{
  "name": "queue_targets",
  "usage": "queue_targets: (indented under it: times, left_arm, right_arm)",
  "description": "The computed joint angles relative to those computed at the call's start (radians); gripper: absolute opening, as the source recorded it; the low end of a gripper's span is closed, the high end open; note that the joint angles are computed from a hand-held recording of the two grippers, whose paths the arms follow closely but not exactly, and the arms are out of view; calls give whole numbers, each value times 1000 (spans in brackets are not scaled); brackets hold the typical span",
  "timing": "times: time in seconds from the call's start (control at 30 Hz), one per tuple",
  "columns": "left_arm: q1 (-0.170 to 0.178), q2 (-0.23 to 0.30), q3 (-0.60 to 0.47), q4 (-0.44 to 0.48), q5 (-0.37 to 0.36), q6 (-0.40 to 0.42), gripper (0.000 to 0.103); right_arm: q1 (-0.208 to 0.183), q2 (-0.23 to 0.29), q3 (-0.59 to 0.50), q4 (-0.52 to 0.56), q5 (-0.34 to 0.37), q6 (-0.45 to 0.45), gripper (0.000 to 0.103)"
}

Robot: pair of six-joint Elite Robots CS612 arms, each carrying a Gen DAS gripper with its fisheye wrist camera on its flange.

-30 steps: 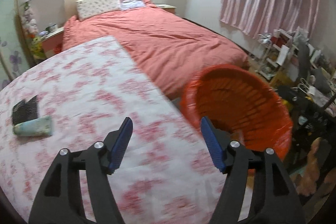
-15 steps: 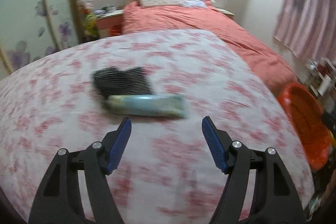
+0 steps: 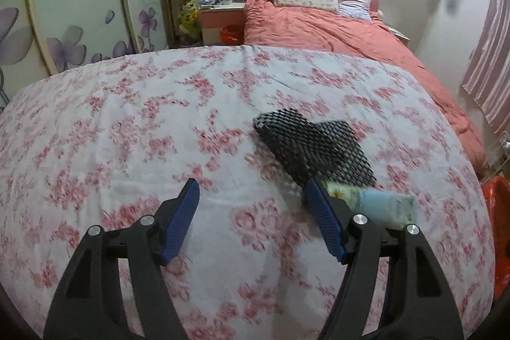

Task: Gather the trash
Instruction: 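Move the left tool to the black mesh pad and grasp it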

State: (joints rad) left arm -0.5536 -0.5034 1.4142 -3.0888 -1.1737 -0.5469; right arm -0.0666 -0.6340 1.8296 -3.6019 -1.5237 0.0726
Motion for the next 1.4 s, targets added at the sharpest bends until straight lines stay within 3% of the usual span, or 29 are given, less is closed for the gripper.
queue_targets:
  times: [0.1,0.2,0.4,0.6,0.73,0.8,0.93,1.03,1.2,1.3,1.4]
  left_arm:
    - [6,-3,10,-30,0,-11,69]
    - [11,0,2,-2,8,-9,69]
    - [11,14,-16,20,-64,38,66]
    - [-9,16,-5,-29,-118,114,66]
    - [-20,17,2,-86,-209,195,66]
    - [-29,14,10,-112,-191,214,66]
    - [-24,11,7,-115,-117,134,66]
    - [-2,21,-25,-71,-149,40,66]
    - [11,51,-100,14,-173,-8,66]
    - [8,60,-124,50,-143,-26,59]
    - [6,66,-142,65,-138,-21,29]
  right_arm:
    - [6,0,-3,11,1,-10,69]
    - [10,2,-7,23,0,-11,69]
    - [18,5,-16,37,7,-6,69]
    - [24,6,-19,39,4,-11,69]
    - [26,7,-23,48,5,-6,69]
    - [27,9,-28,55,9,-5,69]
    - [33,13,-34,64,15,-10,69]
    - [38,16,-41,73,16,-14,69]
    - [37,16,-42,78,12,-14,69]
    - [37,16,-42,81,7,-11,69]
    - [37,17,-44,86,3,-8,69]
